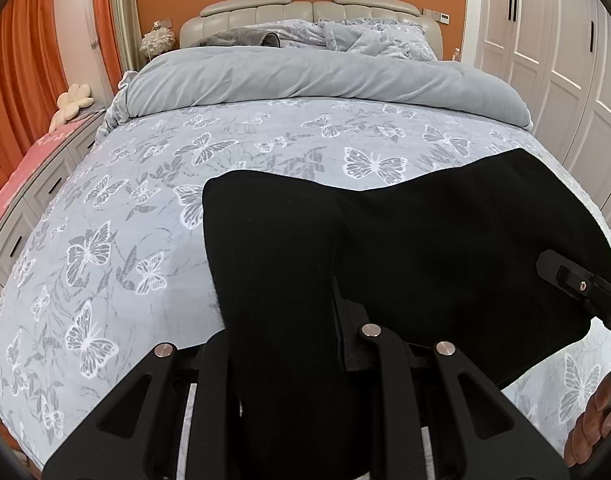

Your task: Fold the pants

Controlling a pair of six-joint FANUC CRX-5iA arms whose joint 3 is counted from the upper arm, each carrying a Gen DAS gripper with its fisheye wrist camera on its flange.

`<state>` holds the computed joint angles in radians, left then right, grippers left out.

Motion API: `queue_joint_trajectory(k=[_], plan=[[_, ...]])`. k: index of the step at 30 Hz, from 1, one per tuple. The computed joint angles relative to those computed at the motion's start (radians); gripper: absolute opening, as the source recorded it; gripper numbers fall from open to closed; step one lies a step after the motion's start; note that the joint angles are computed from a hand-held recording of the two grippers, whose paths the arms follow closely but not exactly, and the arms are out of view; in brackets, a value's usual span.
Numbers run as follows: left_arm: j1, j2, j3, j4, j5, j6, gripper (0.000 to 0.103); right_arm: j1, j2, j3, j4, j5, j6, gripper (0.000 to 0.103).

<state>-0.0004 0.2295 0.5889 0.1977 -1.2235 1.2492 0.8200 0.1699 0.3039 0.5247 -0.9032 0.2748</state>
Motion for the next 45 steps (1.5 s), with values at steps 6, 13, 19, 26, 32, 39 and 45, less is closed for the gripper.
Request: queue_joint_trajectory(k=[6, 13, 19, 26, 32, 39, 45], plan=[[0.0, 0.0, 0.0, 0.001, -0.001, 0.002, 0.02, 0.001, -0.003, -0.007, 0.001, 0.003, -0.004, 0.032], [0.007, 0.053, 0.083, 0.039, -0.026, 0.01, 0.02, -0.019, 0.004, 0.033, -0.016, 0.003, 0.05, 0.032], [-0.021, 0.229, 0.373, 0.084, -0.051, 0.058, 0.021, -0.114, 0.048, 0.132, 0.004, 0.042, 0.125, 0.033], [-0.128, 0.43, 0.601, -0.295, 0.002, 0.238, 0.092, -0.242, 0.168, 0.166, 0.027, -0.089, 0.072, 0.064], [-0.05, 0.378, 0.426, -0.23, 0.021, 0.253, 0.092, -0.247, 0.036, -0.067, 0.074, -0.075, -0.045, 0.064], [-0.046, 0.313, 0.331, -0.165, 0.033, 0.169, 0.093, -0.204, 0.115, 0.07, 0.048, -0.12, 0.121, 0.073], [-0.067, 0.509, 0.576, -0.124, -0.206, 0.188, 0.085, -0.27, 0.223, 0.2, -0.103, -0.164, 0.14, 0.079]])
